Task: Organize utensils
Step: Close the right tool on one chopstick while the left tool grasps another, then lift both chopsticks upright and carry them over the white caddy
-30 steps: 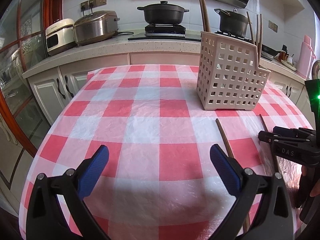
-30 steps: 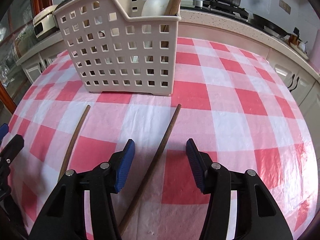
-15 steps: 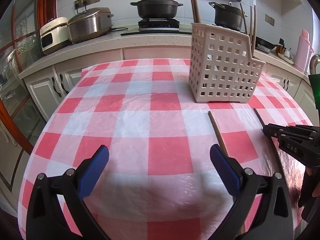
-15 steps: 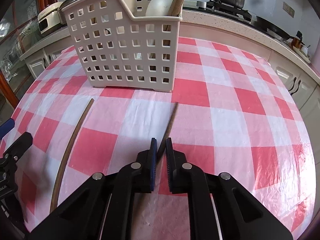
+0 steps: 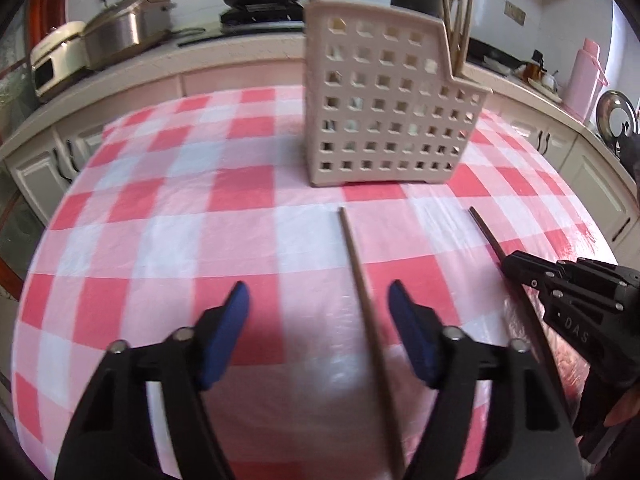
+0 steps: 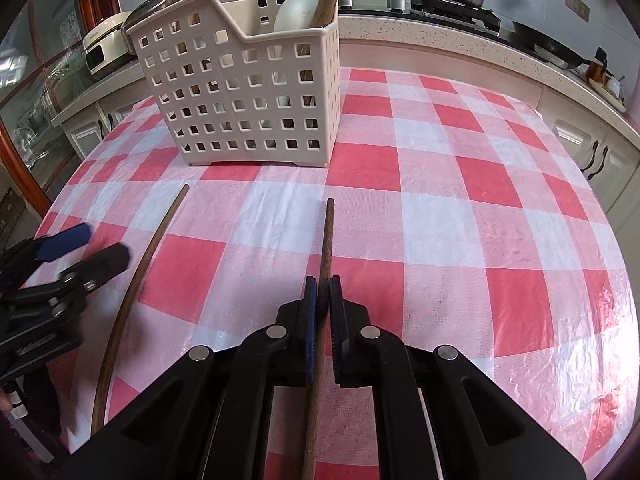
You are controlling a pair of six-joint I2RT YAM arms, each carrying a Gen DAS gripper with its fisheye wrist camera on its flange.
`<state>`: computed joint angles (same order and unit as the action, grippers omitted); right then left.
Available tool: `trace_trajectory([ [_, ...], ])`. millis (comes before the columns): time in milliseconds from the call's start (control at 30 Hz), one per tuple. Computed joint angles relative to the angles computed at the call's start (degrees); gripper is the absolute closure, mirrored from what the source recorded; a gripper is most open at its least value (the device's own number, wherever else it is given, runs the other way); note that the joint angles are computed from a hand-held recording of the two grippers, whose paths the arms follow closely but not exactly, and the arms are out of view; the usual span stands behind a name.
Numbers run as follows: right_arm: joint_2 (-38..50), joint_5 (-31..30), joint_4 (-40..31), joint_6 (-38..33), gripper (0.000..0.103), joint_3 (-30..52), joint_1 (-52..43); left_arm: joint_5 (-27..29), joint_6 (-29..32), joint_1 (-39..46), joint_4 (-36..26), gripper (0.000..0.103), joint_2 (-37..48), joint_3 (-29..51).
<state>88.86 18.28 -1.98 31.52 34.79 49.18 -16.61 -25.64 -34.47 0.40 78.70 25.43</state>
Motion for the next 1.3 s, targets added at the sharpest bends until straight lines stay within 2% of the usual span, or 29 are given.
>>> trace_trajectory([
  [67,-0.34,-0.14,0.33,-0.28,0.096,-0.48,-0.02,-0.07,-0.47,-0.42,0.23,0.043,2.32,1.33],
  [133,-0.74,-0.68,0.88,-0.57,0.096,-1.07,-0.28,-0.28,-0.54,-0.72,0.10,0.052,4.78,2.89],
  [200,-0.90,-1.21,1.21,-0.84,0.096,-1.28,-0.53,0.31,-0.54,-0.65,-0.45,0.057,7.37,4.93],
  [267,-1.17,-2.16,1.42,-1.12,0.096,-1.50,-1.06,-2.51,-0.76,-1.95,-2.55,0.061,10.10,7.67],
  [333,-1.25,-3.11,1.24,-1.61,0.096,-1.37,-1.65,-2.92,-0.45,-2.53,-3.40,0.067,11.12,8.96],
  [733,0.80,-2.59,-3.30,-5.25,0.095,2.44,-1.46,-1.40,0.19,-1.49,-5.35,0.067,10.53,9.39],
  [767,0.94,-2.40,-3.41,-5.30,0.095,2.60,-1.38,-1.22,0.46,-1.43,-5.23,0.070,10.38,9.24],
  [833,0.99,-2.15,-2.94,-4.85,0.096,2.41,-1.34,-0.90,1.12,-1.21,-5.14,0.088,9.72,8.73],
  [900,1.08,-1.47,-2.73,-4.54,0.096,2.32,-1.00,-0.78,1.32,-0.96,-4.76,0.094,9.18,8.05],
  [1133,0.04,-0.84,-1.09,-2.35,0.096,1.00,-0.41,1.91,0.90,0.05,-2.40,0.097,5.33,4.18],
  [1300,-4.03,1.34,-1.50,-1.40,0.096,0.09,1.35,1.68,0.17,-0.13,-4.18,0.097,-1.51,1.48],
])
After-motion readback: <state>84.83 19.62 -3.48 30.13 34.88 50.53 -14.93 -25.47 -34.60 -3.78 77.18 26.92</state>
